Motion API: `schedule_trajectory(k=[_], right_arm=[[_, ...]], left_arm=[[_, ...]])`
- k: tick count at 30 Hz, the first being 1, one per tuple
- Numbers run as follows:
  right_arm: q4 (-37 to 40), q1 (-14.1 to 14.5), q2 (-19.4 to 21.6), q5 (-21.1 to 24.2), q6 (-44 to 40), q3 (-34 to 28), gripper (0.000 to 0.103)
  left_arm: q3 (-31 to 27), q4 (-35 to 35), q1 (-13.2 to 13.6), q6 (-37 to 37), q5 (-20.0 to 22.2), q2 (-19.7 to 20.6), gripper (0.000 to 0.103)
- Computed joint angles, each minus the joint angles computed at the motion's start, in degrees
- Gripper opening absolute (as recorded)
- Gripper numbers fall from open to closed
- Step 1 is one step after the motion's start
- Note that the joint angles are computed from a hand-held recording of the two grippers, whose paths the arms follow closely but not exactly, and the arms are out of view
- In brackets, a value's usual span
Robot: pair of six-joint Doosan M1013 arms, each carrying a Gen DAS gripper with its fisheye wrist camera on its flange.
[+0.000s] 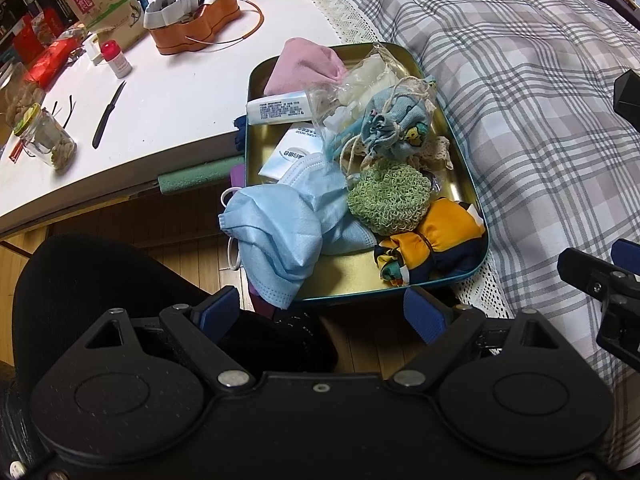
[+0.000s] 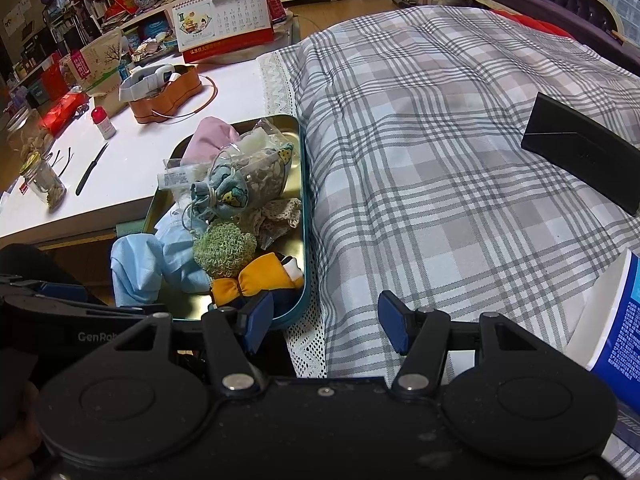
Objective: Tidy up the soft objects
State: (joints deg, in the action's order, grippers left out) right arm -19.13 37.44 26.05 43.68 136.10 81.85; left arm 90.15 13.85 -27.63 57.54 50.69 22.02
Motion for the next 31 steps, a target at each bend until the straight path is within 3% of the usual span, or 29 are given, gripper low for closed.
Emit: schedule_trajectory(k=[31], right_arm=[[1.71, -0.29, 0.2, 0.45, -1.41, -0.08, 0.057]], left_arm=[[-0.02, 1.73, -0.45, -1.5, 0.58, 0.05, 0.087]])
